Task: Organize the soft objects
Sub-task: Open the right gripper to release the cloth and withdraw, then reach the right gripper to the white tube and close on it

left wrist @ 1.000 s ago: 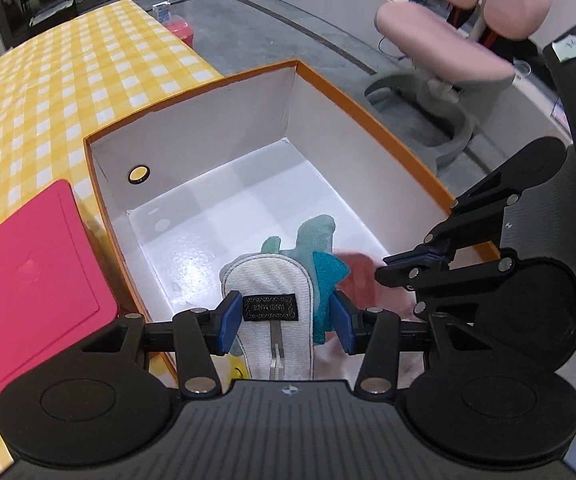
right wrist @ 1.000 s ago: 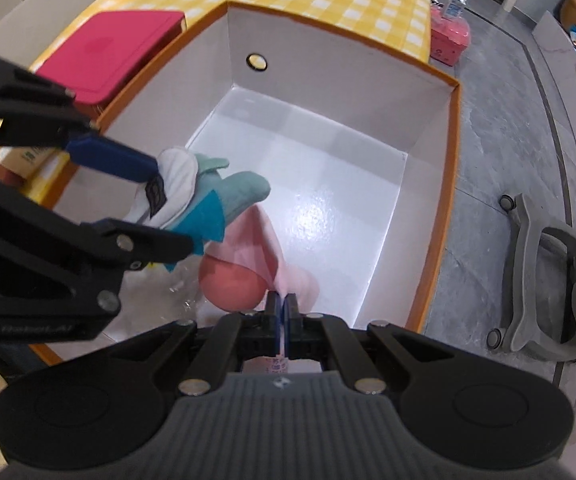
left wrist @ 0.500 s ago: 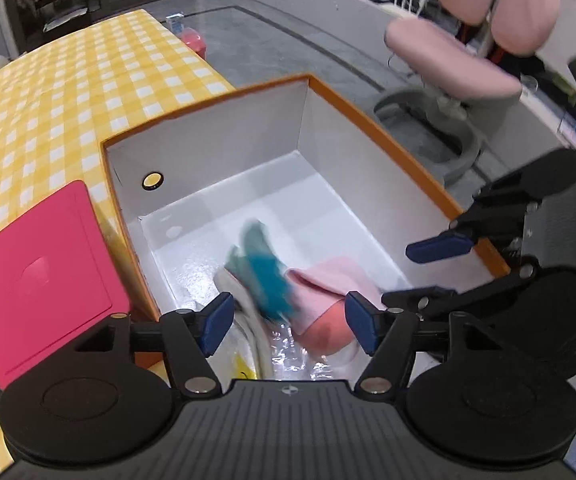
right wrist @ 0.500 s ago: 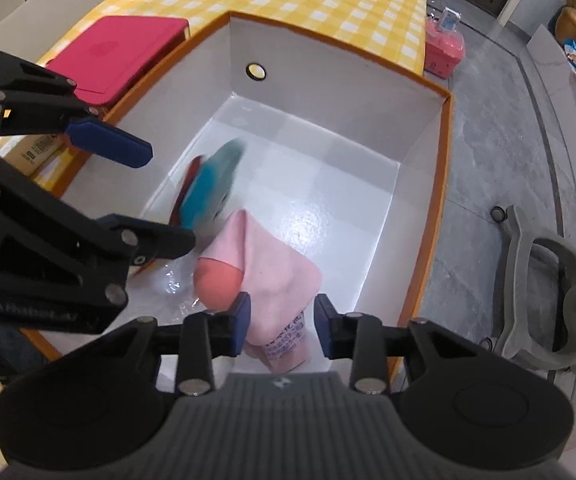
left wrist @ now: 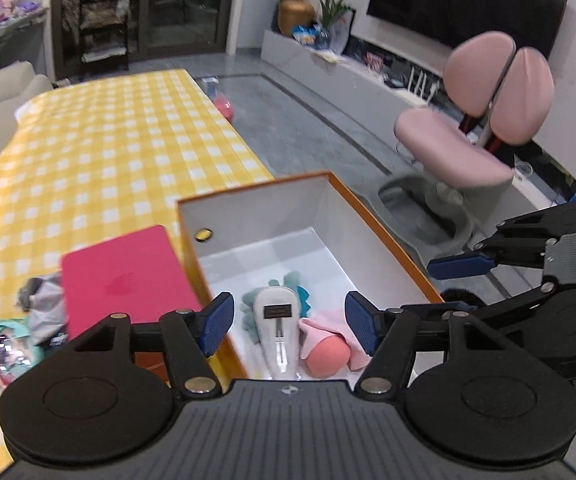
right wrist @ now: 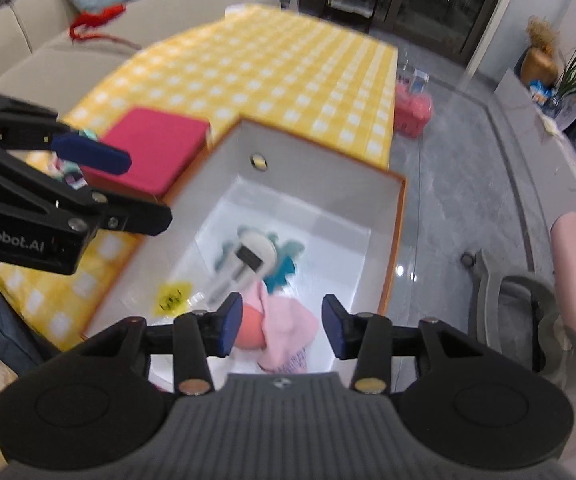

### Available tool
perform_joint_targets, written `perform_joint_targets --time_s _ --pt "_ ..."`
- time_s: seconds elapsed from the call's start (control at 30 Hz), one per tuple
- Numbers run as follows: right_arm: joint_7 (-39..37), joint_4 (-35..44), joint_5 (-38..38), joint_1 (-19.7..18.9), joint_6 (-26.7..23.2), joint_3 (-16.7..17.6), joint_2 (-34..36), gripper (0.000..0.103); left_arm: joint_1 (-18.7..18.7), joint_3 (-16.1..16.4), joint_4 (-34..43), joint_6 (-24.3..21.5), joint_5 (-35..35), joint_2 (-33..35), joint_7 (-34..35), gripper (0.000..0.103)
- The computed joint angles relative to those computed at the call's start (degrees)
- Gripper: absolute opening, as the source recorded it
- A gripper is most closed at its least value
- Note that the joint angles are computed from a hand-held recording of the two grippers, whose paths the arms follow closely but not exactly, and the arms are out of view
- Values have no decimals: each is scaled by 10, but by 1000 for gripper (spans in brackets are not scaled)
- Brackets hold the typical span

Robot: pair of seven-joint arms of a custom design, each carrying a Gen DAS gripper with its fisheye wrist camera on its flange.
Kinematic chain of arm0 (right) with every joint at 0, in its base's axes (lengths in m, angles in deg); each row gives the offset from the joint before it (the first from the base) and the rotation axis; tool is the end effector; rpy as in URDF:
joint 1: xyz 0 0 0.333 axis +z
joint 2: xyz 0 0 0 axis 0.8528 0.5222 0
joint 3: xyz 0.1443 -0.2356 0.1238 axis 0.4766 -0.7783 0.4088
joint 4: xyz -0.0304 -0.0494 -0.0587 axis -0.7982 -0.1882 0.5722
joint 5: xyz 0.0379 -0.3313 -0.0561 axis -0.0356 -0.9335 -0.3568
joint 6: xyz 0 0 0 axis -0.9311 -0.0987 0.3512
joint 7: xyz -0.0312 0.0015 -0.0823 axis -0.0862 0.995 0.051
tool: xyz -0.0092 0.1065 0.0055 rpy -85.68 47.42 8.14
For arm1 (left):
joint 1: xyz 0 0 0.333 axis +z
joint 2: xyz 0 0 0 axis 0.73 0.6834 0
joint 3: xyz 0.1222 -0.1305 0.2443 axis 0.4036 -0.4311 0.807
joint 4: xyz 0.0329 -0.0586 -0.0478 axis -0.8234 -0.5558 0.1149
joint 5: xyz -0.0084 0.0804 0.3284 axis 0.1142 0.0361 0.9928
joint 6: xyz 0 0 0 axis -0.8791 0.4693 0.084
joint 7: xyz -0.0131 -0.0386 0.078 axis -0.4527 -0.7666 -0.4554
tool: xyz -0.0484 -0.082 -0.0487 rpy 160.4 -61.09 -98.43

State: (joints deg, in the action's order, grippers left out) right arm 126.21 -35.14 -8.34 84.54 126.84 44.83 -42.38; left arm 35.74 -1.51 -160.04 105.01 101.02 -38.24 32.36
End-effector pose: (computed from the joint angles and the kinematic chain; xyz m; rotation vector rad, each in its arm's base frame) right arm 0.5665 0.3387 0.4743 -2.4785 0.8345 -0.3668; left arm 0.4599 -0.2411 0.4829 -1.9004 1.7453 -0.8443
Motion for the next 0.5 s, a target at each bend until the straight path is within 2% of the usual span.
perform_joint_targets --time_s 0.17,0.3,0.5 --pt "-9 -42 37 3 48 22 -37 47 17 -6 -52 -11 44 -67 -44 75" --pt "-3 -68 45 23 97 31 -48 48 41 -17 -103 -16 62 -126 -78 75" --pt "29 -69 61 52 113 43 -33 48 76 -20 -190 -6 61 -205 -94 73"
